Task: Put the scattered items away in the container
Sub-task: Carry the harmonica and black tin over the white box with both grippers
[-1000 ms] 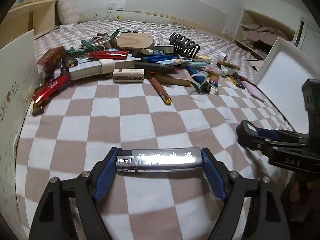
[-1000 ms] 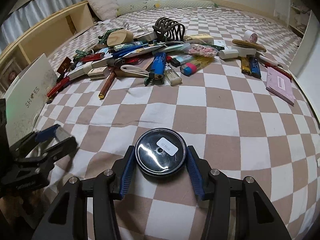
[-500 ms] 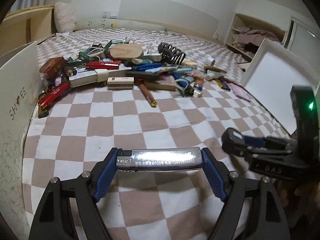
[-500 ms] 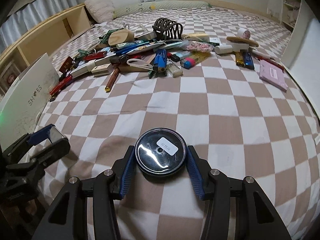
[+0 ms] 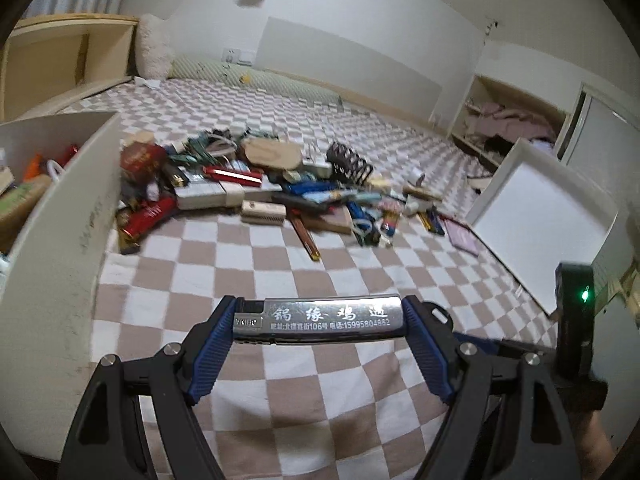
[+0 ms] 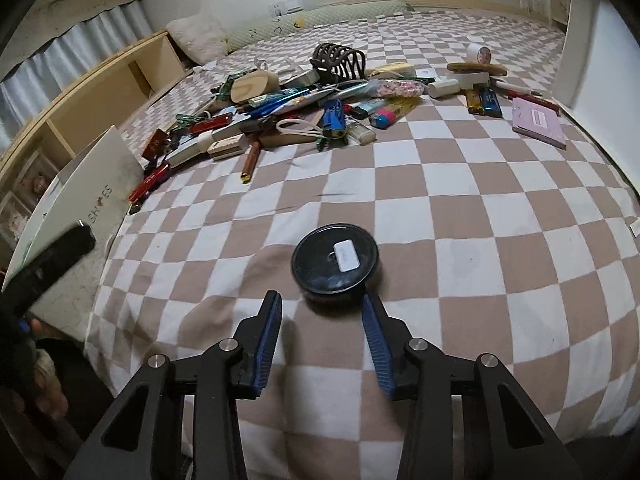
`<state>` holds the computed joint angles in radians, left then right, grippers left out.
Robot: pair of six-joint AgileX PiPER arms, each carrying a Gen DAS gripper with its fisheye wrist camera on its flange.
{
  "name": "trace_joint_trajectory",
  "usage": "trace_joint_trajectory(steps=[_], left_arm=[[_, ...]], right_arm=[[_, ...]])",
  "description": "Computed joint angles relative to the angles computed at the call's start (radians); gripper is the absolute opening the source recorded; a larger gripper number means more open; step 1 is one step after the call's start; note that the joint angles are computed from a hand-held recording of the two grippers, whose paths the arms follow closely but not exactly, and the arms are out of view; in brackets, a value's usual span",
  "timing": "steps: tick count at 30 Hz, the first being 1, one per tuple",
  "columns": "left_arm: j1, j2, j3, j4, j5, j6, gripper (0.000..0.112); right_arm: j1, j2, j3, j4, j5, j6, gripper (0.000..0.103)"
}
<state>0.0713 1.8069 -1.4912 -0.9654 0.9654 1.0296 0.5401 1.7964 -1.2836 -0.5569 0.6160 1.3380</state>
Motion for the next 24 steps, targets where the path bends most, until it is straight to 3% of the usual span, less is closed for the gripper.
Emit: trace_joint_trajectory(steps=[12,13,14,16,19,22,24], left_arm=[[0.082,-0.021,-0.077,-0.037,0.035,0.000,0.081],[0.089,-0.025,-0.081,-0.041,0.037,0.001,0.081],[0.096,-0.028,-0.088,-0.043,0.040,0.000,0.081],[0.110,-0.034,-0.101,-0.050,0.046,0.005,0.081],[0.128,-0.048,-0.116,-0.040,0.051,-0.008,0.081],[0.149,-0.052,-0.130,-0.039,0.078,-0.025,0.081],[0.163,-0.054,-0.138,-0.039,0.095,-0.032,0.081]], right_arm=[[0.014,0.008,-0.044,-0.072,0.035,0.033,0.038],[0.019,0.013,-0.046,-0.093,0.048,0.048,0.045],[0.022,0.018,-0.050,-0.107,0.064,0.059,0.059],[0.015,0.024,-0.053,-0.111,0.066,0.061,0.072],[-0.015,0.050,-0.083,-0.050,0.063,-0.005,0.071],[-0.040,0.076,-0.101,-0.024,0.058,-0.026,0.051],[-0.048,0.084,-0.102,-0.029,0.047,-0.028,0.051]])
